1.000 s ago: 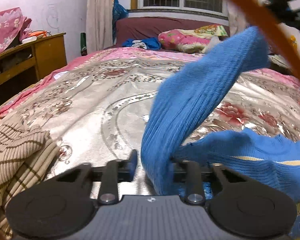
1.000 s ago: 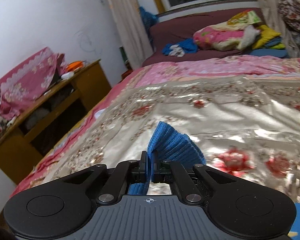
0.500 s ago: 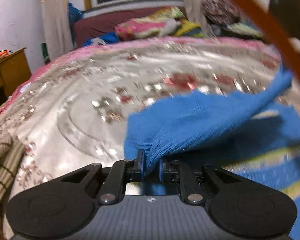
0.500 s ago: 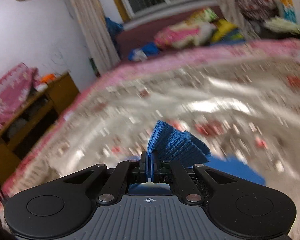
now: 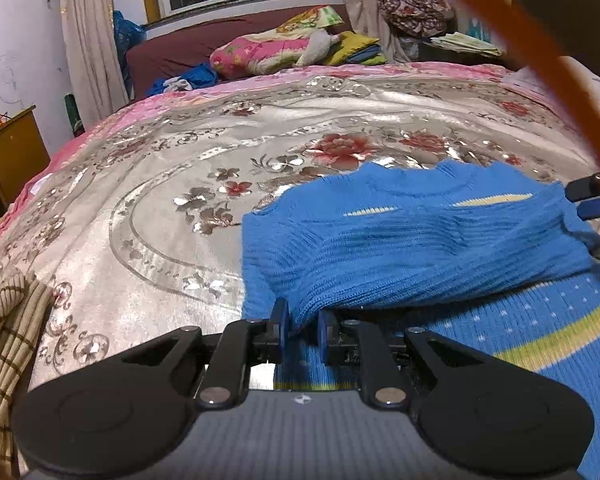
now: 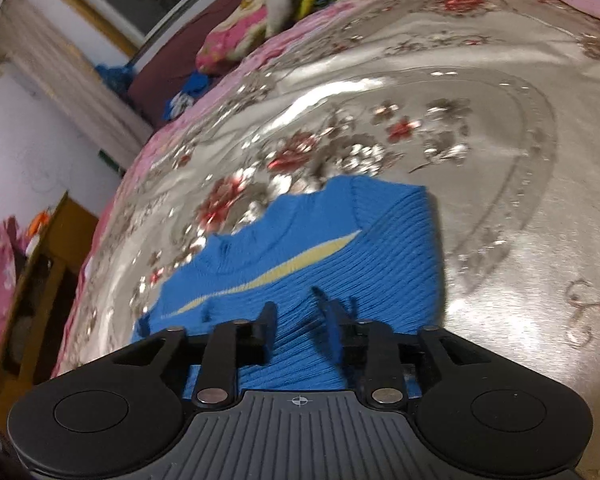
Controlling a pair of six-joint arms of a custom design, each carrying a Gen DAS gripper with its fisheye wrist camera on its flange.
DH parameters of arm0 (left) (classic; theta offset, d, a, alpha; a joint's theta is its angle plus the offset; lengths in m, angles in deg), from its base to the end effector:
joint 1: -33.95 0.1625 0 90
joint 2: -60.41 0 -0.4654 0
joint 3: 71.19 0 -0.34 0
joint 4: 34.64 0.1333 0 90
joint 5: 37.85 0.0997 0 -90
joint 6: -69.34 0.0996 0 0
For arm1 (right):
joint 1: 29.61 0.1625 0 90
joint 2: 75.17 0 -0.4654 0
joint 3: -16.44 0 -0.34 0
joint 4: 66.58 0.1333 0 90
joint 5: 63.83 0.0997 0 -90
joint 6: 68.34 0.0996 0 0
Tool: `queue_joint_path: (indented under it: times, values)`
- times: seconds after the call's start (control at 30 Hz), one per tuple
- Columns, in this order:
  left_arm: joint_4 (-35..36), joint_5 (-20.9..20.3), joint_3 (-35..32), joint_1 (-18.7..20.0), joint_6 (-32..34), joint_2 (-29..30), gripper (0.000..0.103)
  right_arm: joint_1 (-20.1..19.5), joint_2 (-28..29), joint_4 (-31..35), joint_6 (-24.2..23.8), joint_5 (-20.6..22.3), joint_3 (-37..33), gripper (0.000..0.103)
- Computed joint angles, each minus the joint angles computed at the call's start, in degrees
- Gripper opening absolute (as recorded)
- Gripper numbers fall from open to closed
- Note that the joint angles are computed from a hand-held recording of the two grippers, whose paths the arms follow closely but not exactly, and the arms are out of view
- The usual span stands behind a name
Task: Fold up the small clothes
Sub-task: 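Open the right tool and move it to the sweater side edge, then grasp the side edge with the right tool and fold it over the body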
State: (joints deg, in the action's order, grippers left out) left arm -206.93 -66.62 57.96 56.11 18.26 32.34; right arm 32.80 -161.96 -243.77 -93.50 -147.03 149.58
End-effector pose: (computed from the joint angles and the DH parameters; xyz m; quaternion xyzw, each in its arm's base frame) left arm -0.3097 -0.3643 -0.0297 0.2060 0.8279 -0.3613 0.3763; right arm -0.0571 -0.4225 0.3715 0.0009 -0.9357 0.3367 0.1049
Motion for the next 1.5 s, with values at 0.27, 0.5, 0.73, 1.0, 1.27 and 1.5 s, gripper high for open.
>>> queue_joint_path:
  times: [0.27,0.5,0.73,1.0,1.27,1.5]
  values:
    - [-1.38,-1.38,1.63,-1.04,-0.91,-1.26,0.022,0.73,3.28,-1.76,1.02,-2.99,-2.02,0.033]
    - [-3.75,-1.31,1.43,-1.21,1.69,-0.94,0.024,1.46,3.29,4.93,0.12,-5.3,-3.66,0.033]
    - [-3.56,-1.61,0.2,-0.75,2.98,-0.34,0.027,3.76,-1.51,9.5,-10.34,-11.88,-2.5,0.033]
    - [-4.14,-1.44,-0.84,-0.74,4.79,-0.14,0.027,5.85,2.22,5.14,-10.94,-10.93,-5.33,0.033]
    - [-6.57,-1.45,-1.74,0.24,7.77,0.71,0.028,7.82,6.17,6.45,-15.19,-16.67,-6.36,0.03]
    - [-8.65,-0.07,-2.72,1.04,10.03,0.96,0.028,8.44,4.62,6.04,-14.55,-12.63,-6.8,0.006]
